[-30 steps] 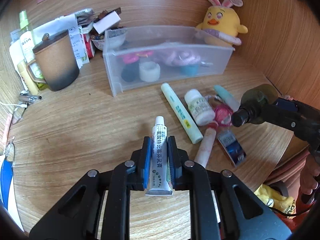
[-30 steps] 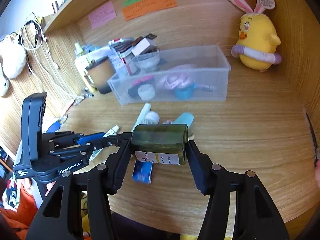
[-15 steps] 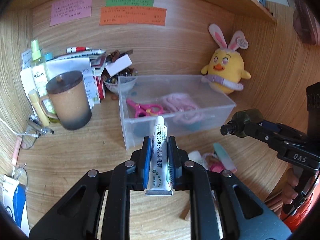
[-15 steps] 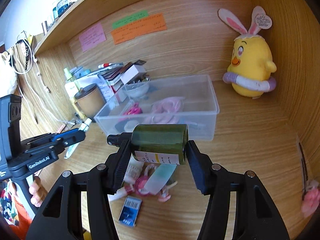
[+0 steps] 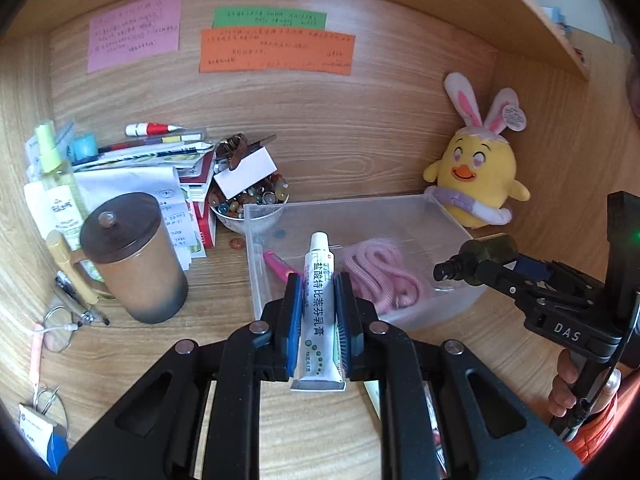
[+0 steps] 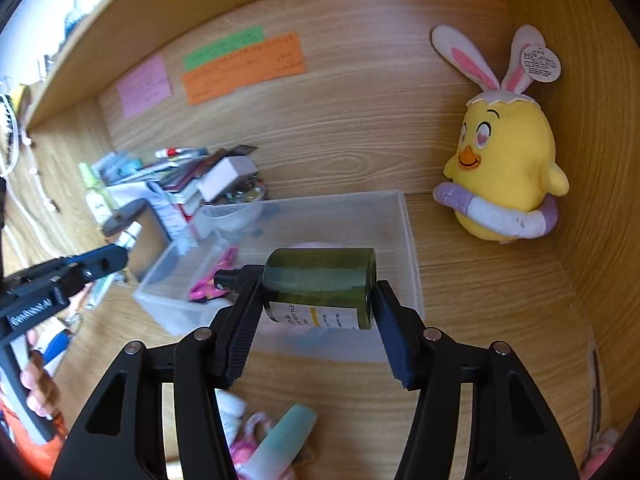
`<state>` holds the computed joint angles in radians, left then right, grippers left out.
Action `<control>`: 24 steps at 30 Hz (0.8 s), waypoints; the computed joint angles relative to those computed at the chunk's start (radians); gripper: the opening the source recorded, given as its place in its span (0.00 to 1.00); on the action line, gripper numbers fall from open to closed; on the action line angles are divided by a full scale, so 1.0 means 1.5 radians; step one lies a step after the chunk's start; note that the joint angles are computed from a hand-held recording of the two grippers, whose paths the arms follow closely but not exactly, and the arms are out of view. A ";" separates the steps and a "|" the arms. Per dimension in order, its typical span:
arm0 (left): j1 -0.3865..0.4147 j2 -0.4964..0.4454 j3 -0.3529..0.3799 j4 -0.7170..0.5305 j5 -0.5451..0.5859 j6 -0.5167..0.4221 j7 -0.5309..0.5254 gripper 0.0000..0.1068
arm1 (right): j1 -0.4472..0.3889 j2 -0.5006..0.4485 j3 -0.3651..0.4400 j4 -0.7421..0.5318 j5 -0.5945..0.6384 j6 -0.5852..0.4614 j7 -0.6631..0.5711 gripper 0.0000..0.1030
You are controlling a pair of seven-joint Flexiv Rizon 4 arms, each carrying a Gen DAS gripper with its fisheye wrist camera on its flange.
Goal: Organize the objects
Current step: 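Lower the green bottle into the clear box with the right tool and release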
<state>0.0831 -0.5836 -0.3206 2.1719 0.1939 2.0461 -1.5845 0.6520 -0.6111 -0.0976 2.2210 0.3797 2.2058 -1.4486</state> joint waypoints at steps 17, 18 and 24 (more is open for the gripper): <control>-0.010 -0.076 -0.025 -0.094 -0.094 -0.131 0.092 0.15 | 0.039 -0.046 -0.083 -0.053 -0.054 -0.112 0.032 0.51; -0.014 -0.077 -0.023 -0.095 -0.098 -0.133 0.095 0.15 | 0.045 -0.048 -0.090 -0.053 -0.054 -0.112 0.033 0.51; -0.041 -0.073 0.001 -0.094 -0.122 -0.131 0.110 0.15 | 0.053 -0.046 -0.097 -0.046 -0.065 -0.108 0.034 0.52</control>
<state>0.0215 -0.6925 -0.3185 2.0314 0.0106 1.8494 -1.4199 0.7316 -0.6794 -0.2437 2.1525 0.2826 2.0434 -1.3972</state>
